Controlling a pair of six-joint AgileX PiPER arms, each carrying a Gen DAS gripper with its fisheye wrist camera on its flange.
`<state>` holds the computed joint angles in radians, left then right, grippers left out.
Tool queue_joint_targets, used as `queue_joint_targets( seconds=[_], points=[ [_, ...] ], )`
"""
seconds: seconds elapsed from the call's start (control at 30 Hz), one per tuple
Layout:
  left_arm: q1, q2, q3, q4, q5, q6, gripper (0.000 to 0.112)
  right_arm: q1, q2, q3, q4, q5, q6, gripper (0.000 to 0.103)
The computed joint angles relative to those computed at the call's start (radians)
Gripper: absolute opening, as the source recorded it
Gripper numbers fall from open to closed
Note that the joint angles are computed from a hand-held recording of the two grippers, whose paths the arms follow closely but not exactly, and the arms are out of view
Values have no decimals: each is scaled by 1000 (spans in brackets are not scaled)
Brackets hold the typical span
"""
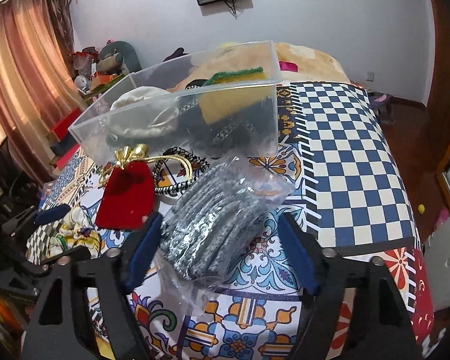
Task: Organize soft objects
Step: 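Grasp the floral scrunchie with left tool while right tool grasps bagged steel scrubber, then drop the scrunchie and bagged scrubber into the clear box, opening both tools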
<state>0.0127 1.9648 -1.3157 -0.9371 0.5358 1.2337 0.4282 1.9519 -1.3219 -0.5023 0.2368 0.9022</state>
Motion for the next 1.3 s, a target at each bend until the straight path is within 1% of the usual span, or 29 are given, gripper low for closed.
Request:
queue_joint_targets(
  seconds=[0.07,0.1,0.13,0.17,0.2,0.23,0.27,0.33,0.37,0.43,0.5,0.6,0.73,0.87,0.97,1.07,1.23,1.3],
  points=[
    [-4,-7,19,-26,-17,37,101,5,1,0,-4,-4,-5,57],
    [-6,-11,29,-43,-27,59,97,7,0,3,-15,-3,1,55],
    [-9,-18,42,-58,-34,82,90,11,0,4,-61,-1,44,50],
    [-13,-27,59,-76,-50,110,87,16,0,6,-100,2,80,44],
    [-15,-35,74,-101,-60,146,81,18,-4,12,-116,1,95,41],
    [-11,-38,77,-117,-49,167,73,19,-9,20,-139,-2,120,38],
    [-9,-37,78,-132,-44,187,69,16,-10,18,-142,-1,122,37],
    [-8,-43,86,-155,-42,222,53,15,-22,32,-210,-1,194,34],
    [-3,-40,81,-156,-21,227,50,13,-30,43,-238,-8,226,33],
    [-3,-42,80,-156,-19,233,38,7,-44,56,-266,-18,262,33],
    [-1,-42,77,-153,-10,230,34,7,-56,61,-315,-20,311,33],
    [2,-50,78,-157,-8,226,29,16,-79,73,-421,-16,412,33],
    [20,-71,76,-177,-3,233,29,32,-100,67,-500,6,481,33],
    [35,-96,65,-203,0,236,29,40,-110,43,-506,14,462,33],
    [55,-112,43,-230,18,241,29,52,-109,17,-520,27,447,33],
    [55,-120,10,-250,10,235,29,61,-99,-18,-530,40,430,33],
    [59,-125,-54,-290,14,226,29,65,-94,-56,-594,34,466,33],
    [56,-115,-96,-282,16,198,29,66,-92,-71,-618,36,477,33]
  ],
)
